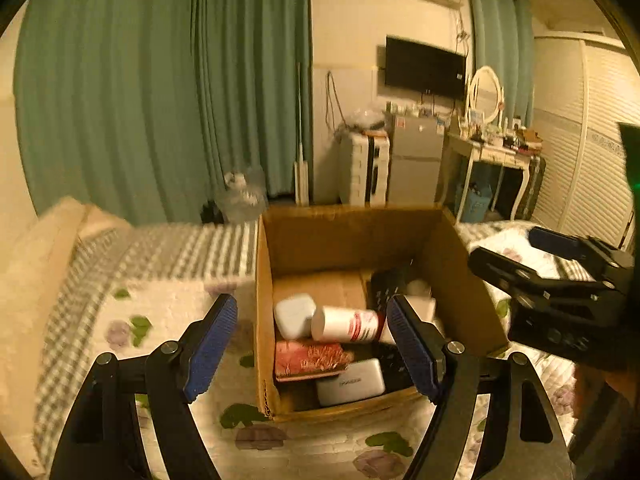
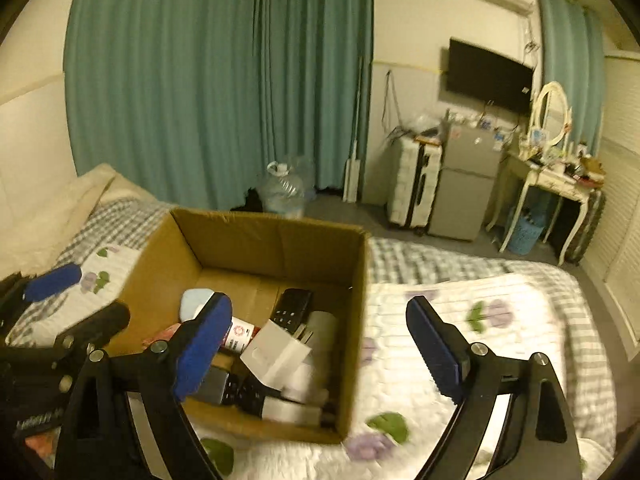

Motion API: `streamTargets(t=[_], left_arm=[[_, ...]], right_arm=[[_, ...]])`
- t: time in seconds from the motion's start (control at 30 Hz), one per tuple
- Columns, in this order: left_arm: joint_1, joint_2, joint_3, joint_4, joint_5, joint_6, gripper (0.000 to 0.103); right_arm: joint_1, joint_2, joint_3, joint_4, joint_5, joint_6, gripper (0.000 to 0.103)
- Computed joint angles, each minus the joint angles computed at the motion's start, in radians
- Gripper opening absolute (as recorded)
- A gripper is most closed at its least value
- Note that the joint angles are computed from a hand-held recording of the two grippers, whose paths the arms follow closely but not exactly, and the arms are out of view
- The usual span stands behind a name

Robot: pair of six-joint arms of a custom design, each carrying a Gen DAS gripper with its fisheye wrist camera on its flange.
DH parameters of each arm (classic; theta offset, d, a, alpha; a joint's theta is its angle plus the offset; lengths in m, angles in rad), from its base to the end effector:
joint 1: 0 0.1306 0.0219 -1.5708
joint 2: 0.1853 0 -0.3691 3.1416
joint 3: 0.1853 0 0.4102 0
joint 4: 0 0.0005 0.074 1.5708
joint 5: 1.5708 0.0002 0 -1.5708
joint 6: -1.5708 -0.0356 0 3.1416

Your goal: Organize rigid objects

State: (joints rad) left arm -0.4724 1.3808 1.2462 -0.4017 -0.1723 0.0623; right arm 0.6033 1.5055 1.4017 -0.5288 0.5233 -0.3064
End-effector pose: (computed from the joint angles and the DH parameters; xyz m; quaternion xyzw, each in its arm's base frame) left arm 0.4659 -0.2318 0.3887 0.1347 0.8565 -0.0580 0.4949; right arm 0.4703 0.3018 0.3924 -0.0118 0.8694 -0.0154 0.4937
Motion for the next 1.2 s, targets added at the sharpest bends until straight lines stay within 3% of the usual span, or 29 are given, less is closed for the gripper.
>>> streamTargets(t=[0.2,0.27,0.63,0.8,0.97,1.2], left_arm=[[-0.076,-0.164,-0.069,0.068,-0.146,-0.031,0.082],[-0.09,-0.21,-0.075,0.061,-0.172,-0.027,0.082],[-0.145,-0.374,-0.133,0.025,-0.28,-0.037,0.083],[-0.146,-0.389,-0.199,0.046,-0.279,-0.01,0.083],[-0.143,-0.344,-0.254,0.093,-0.286,-0.011,0.083],[-0.114,-0.276,-0.282,0.098,-0.258,0.037,0.083]], right_arm=[[0.088,-0.147,-0.042,-0.03,0.141,0.03,0.097],[0.118,-0.184,-0.045,-0.044,0.175,0.035,0.103],[0.226,-0.302,-0.075,-0.109,0.281,-0.023,0.103],[0.238,-0.316,-0.137,-0.089,0.318,-0.079,0.103],[0.207,-0.296,-0.227,0.013,0.281,-0.113,0.103],[0.165,-0.248,-0.277,0.069,0.227,-0.131,0.103]])
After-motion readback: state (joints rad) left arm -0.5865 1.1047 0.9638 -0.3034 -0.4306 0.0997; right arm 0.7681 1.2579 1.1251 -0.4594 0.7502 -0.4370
